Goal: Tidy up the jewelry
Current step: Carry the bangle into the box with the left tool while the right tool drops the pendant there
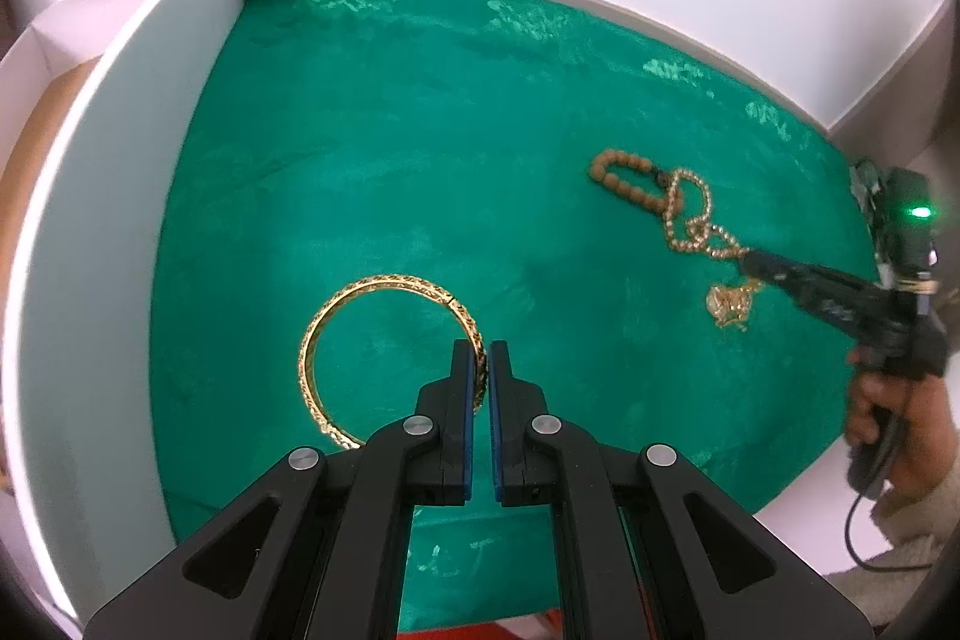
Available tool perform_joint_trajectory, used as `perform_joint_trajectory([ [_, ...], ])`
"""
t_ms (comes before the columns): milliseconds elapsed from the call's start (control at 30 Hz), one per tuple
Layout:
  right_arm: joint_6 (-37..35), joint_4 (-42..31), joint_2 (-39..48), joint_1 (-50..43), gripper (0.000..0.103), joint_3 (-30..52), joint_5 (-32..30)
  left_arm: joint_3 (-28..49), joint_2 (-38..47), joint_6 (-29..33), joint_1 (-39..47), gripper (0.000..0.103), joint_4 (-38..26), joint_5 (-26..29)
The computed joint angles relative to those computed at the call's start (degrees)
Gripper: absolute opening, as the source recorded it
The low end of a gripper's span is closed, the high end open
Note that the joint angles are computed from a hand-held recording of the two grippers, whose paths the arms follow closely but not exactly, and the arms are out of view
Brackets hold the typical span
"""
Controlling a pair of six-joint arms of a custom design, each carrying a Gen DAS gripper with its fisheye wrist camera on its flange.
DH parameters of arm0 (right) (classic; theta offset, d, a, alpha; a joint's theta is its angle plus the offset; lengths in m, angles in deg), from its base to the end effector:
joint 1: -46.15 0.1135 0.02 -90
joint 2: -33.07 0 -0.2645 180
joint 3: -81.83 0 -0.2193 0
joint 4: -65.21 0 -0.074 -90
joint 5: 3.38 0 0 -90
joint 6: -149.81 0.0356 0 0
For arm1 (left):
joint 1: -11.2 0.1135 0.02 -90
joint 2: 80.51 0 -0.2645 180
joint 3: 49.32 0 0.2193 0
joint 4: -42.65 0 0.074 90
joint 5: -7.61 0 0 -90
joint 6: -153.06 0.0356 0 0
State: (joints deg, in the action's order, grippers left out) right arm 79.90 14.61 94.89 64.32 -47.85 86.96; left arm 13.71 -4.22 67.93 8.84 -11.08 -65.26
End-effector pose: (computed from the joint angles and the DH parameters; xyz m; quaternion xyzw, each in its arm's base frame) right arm 0.1533 0.0501 0.2061 0.0170 0.9704 0.0763 0.2287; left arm 0.2124 -0.0192 0.2207 0.0907 0.9652 -0.1416 0.2004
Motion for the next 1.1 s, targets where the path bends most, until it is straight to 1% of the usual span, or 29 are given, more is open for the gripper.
perform_joint_trajectory([
  [33,-0.4,-2.6,-2.3,-1.0,0.012,1.5,-1.6,0.6,-0.3,0.1,0.3,0.002,-0.9,0.0],
  [133,-1.5,-10.1,-7.3,-2.5,0.012,6.6,-5.1,2.7,-1.6,0.7,1.1,0.002,-3.7,0.2],
  [167,-1.3,-11.5,-7.9,-2.4,0.012,8.0,-5.6,3.5,-1.9,0.9,1.4,0.002,-4.6,0.3],
  [233,-1.8,-15.8,-9.5,-4.9,0.012,12.3,-9.3,5.6,-2.6,1.4,2.1,0.002,-6.9,0.5],
  [300,-1.4,-18.2,-9.2,-5.2,0.012,16.5,-11.0,8.4,-3.1,1.8,3.3,0.002,-10.1,1.2],
  [500,0.3,-23.7,-6.3,0.2,0.012,30.4,-9.6,17.1,-4.5,3.9,8.1,0.002,-19.2,4.1],
  [667,0.7,-27.4,-1.4,6.3,0.012,43.2,-7.4,25.0,-4.4,7.3,15.2,0.002,-27.2,8.1],
  [800,0.8,-28.8,4.8,11.7,0.012,54.1,-6.2,32.4,-3.3,12.2,23.5,0.002,-33.6,11.4],
  [933,0.4,-29.7,13.5,16.6,0.012,66.2,-5.6,40.9,0.8,18.7,33.8,0.002,-40.5,15.0],
  [1033,-0.3,-29.1,20.9,19.3,0.012,75.0,-6.5,47.8,5.5,23.2,41.0,0.002,-44.4,16.4],
  [1100,-0.8,-29.4,27.3,21.6,0.012,83.2,-6.7,52.9,9.3,25.6,45.3,0.002,-46.3,16.6],
])
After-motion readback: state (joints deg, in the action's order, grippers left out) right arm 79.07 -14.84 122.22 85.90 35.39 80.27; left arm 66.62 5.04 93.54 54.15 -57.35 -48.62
